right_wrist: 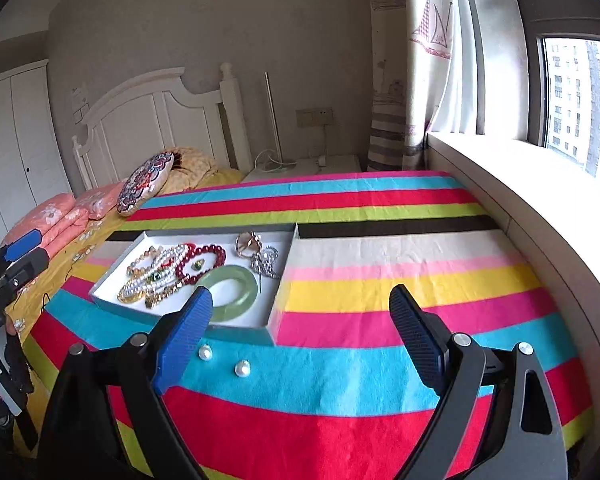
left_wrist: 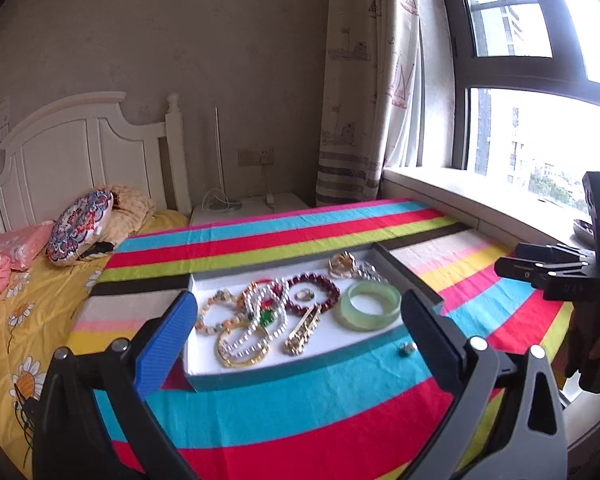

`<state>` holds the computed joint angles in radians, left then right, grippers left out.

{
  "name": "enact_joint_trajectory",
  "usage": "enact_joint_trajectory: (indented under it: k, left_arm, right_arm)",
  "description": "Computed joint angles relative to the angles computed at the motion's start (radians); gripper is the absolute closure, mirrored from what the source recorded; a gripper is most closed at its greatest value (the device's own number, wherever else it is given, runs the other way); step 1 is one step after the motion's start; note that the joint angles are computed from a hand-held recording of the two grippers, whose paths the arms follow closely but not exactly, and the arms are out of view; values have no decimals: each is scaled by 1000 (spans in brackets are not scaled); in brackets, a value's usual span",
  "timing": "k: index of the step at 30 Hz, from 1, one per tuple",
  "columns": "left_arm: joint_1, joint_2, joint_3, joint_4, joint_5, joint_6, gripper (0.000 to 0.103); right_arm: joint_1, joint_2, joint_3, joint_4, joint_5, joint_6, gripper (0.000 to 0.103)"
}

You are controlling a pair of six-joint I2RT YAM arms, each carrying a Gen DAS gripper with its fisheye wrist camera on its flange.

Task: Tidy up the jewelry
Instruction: 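Withdraw both tools from the box toward the two pearl earrings, then grasp one pearl earring with the right tool while the left tool grasps the other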

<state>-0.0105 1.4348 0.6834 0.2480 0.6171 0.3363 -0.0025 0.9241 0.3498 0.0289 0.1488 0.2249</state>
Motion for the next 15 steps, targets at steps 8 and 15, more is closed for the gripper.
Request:
enact_joint_trajectory:
  k: [8,15]
  left_arm:
    - [-56,130,-79,32,-67,80,2]
    - [-57,211,-78,69,-105,104,2]
  right_arm:
    - [145,294,-9,158,85,23,17]
    - [187,461,34,216,116,35,45]
